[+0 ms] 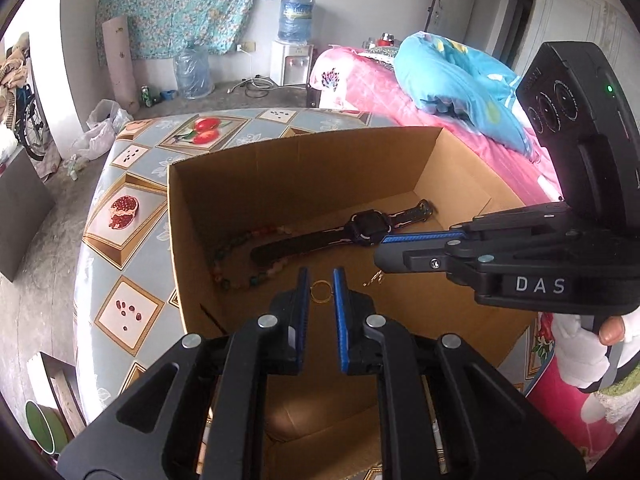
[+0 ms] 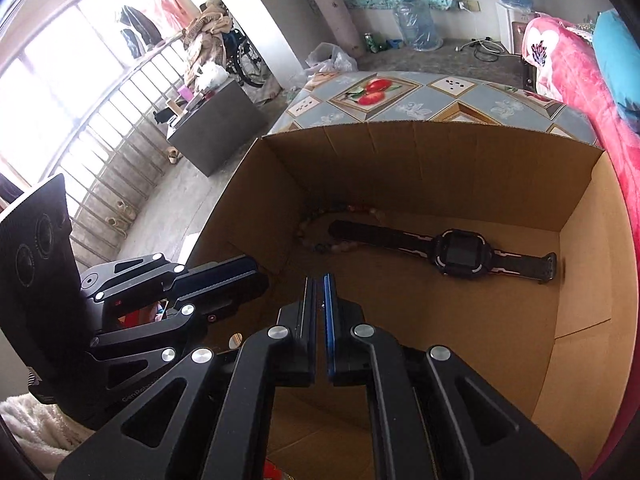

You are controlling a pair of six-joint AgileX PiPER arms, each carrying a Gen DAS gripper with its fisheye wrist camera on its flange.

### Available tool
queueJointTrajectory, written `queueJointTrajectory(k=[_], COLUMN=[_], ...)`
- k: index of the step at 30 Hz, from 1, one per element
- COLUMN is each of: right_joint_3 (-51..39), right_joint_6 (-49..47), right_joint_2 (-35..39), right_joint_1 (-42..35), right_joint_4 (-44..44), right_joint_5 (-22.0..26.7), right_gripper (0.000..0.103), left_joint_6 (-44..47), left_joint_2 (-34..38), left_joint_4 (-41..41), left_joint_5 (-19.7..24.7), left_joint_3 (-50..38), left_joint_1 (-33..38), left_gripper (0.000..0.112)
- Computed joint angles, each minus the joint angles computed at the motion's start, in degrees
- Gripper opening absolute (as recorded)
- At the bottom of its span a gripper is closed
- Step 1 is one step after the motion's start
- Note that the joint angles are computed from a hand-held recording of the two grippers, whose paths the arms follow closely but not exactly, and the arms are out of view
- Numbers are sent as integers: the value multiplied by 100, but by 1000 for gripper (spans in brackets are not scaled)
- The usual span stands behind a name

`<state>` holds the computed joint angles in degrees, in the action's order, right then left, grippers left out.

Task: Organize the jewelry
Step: 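Carry the charm over the box and open the right tool, then move the left tool down to the gold charms beside the box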

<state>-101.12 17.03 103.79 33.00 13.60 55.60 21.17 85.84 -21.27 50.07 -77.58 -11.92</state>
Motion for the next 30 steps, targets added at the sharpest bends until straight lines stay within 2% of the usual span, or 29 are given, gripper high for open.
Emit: queueJointTrajectory(k=[1, 3, 4, 9, 12, 16, 20, 23, 25, 30], right_joint_3=[-58, -105, -95, 332, 934, 2024, 3264, 4021, 4457, 5323], right_joint_6=[10, -17, 28, -17, -24, 152, 487, 1163, 1738, 3016], right_joint_2=[22, 58, 38, -390, -951, -1981, -3061, -3665, -3909, -3998], right_joint_1=[-5, -29, -11, -27, 39, 307, 675, 1049, 1238, 1438], right_joint_4=[0, 12, -47, -51, -89, -408, -704, -1246, -1568, -2069], right_joint_5=[51, 69, 39, -338, -768, -1410, -2082, -2372, -2513, -2902], right_gripper=[6, 19, 21, 23, 23, 23, 23, 23, 23, 23], left_joint_6=[16, 18, -13, 227, 507, 1487, 2415, 2690, 2389, 270], left_joint_2=[8, 60, 66, -177, -671, -1592, -2495, -2925, -3090, -2782], left_joint_4=[-29, -104, -113, -421, -697, -1681, -2464, -2685, -2406, -628], left_joint_5=[17, 28, 22, -144, -412, -529, -301, -21, -109, -1304], left_joint_3=[5, -16, -18, 198, 592, 1362, 2150, 2624, 2926, 3448], left_joint_1=[53, 125, 146, 315, 409, 735, 961, 895, 519, -1218], left_gripper=[13, 14, 14, 14, 14, 14, 14, 15, 15, 15])
